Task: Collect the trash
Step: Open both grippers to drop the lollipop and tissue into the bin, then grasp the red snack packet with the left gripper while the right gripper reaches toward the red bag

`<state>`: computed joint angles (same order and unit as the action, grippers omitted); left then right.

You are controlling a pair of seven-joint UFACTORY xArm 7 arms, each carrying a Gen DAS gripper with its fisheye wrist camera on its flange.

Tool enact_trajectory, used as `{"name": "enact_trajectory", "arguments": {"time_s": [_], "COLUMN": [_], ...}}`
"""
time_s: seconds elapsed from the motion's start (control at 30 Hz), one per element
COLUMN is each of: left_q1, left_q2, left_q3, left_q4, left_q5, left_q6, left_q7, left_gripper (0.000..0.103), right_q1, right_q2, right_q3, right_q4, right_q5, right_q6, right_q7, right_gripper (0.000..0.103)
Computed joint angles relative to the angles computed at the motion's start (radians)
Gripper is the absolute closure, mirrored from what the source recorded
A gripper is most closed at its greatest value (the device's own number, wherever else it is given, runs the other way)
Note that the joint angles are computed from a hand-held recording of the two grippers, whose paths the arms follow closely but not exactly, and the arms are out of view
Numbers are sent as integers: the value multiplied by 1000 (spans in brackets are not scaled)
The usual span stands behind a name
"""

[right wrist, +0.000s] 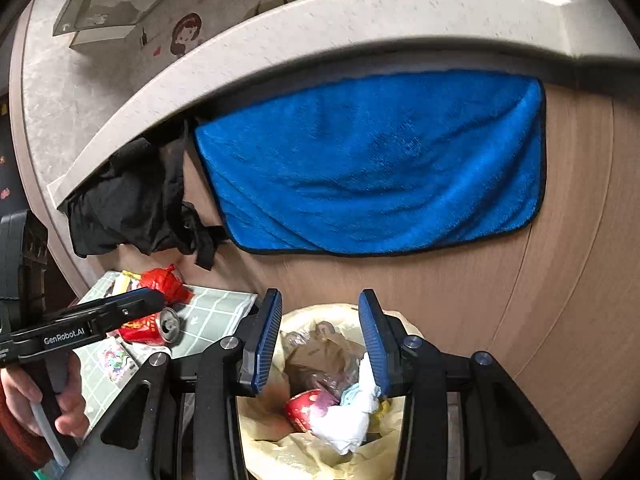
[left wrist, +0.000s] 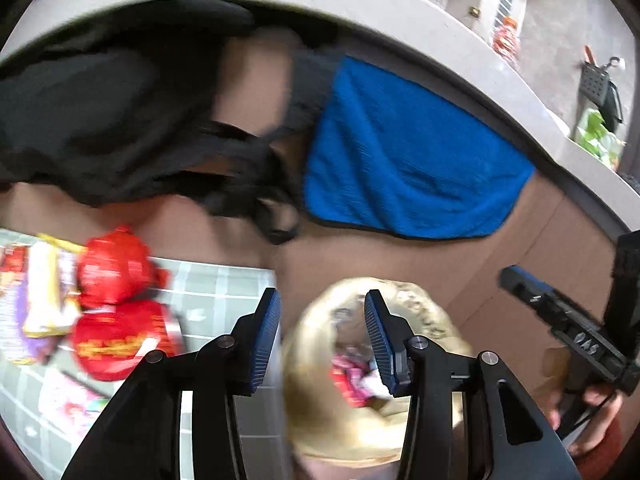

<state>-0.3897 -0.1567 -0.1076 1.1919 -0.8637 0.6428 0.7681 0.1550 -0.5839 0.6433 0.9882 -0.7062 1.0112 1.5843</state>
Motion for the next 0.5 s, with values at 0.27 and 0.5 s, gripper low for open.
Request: {"name": "enact_trajectory", "arguments": {"time_s": [0.27,0.5], "left_q1": [88,238], "left_q2": [-35,44], "left_q3": [114,186], "left_q4": [9,84], "left_q5": [-44,-119], "left_q6": [-2,35], "left_q7": [98,159], "left_gripper": [58,58], "right_q1": [-53,13], "right_q2": [216,589], "right_q3": [109,213], "right_q4": [214,500], "right_q5": [-167,-403], "right_q6": [8,136], "right_q7": [53,35], "right_gripper": [65,65]}}
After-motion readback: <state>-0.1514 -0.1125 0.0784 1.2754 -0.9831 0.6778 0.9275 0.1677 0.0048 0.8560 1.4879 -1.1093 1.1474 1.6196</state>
